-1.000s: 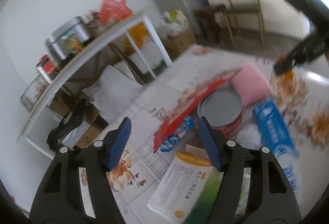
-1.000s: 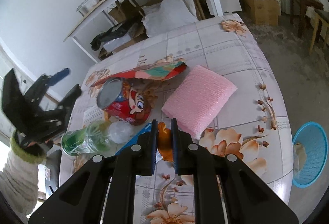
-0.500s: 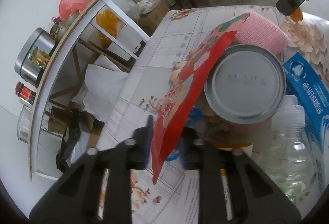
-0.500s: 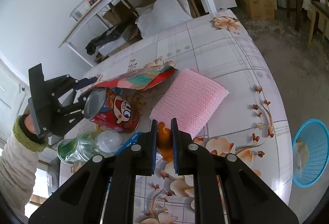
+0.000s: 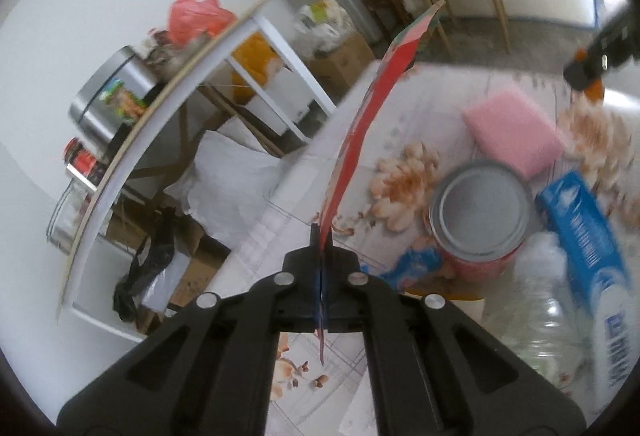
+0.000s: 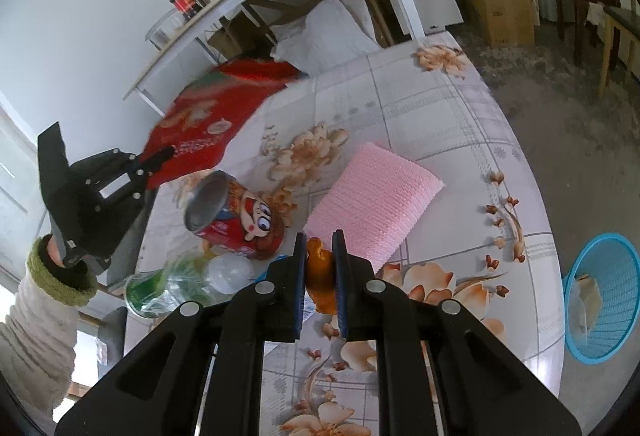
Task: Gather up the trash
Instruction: 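Grasp the red snack bag with the left gripper while the right gripper holds the cap, then carry the red bag and orange cap over the blue wastebasket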
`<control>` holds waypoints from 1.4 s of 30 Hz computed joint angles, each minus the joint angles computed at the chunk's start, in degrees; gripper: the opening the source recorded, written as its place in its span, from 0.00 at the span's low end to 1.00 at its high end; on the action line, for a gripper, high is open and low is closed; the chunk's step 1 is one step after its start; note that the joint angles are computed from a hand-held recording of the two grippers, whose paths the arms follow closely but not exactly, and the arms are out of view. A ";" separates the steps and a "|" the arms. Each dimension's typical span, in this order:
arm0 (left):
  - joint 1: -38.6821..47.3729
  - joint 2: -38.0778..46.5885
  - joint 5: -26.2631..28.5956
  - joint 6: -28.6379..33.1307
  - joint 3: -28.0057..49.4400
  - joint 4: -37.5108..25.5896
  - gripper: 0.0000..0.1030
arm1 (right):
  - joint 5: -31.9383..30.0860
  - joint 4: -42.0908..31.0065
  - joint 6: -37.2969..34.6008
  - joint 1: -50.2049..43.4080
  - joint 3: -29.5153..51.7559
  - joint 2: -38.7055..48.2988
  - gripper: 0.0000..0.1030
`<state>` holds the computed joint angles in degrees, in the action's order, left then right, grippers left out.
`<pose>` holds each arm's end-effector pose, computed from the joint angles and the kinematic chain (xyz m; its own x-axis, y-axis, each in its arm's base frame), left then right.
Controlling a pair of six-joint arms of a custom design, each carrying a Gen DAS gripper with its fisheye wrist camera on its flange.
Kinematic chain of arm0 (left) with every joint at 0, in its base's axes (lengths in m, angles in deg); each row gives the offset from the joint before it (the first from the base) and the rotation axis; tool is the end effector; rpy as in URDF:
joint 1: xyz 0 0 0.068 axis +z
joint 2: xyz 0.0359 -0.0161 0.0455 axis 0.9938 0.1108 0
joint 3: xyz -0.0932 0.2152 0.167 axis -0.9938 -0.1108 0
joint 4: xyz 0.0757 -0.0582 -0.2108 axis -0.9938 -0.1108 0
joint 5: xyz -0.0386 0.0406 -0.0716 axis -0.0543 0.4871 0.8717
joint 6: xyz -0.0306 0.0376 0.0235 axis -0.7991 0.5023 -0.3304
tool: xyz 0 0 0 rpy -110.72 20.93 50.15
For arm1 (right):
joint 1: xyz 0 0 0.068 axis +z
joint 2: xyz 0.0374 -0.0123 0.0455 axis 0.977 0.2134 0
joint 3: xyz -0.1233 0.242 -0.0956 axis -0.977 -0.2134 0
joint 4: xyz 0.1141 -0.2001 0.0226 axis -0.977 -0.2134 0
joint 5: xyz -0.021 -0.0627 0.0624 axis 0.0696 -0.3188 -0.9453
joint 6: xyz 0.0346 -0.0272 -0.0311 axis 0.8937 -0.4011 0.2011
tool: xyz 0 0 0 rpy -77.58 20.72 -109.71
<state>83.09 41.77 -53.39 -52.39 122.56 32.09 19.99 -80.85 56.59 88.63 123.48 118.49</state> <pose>0.2692 0.0011 0.3521 -0.5298 0.6080 -0.5913 0.3154 0.7884 0.5281 0.3257 0.0821 0.3444 -0.8436 -0.1184 -0.5237 -0.4024 0.7851 0.4708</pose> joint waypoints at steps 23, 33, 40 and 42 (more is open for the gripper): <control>-22.98 -11.50 2.24 -36.62 16.75 -26.26 0.00 | -8.50 -4.97 -3.79 -13.84 -3.56 -11.13 0.13; -37.24 4.43 3.75 -45.64 24.89 -22.69 0.00 | -13.69 -8.61 -10.62 -38.89 -6.56 -10.77 0.13; -41.81 26.56 12.12 -48.19 44.00 -25.47 0.00 | -12.30 -7.48 -15.06 -54.90 -7.42 -2.13 0.13; -42.91 36.17 13.90 -48.55 55.27 -30.18 0.00 | -11.48 -6.66 -15.22 -57.42 -7.42 2.27 0.13</control>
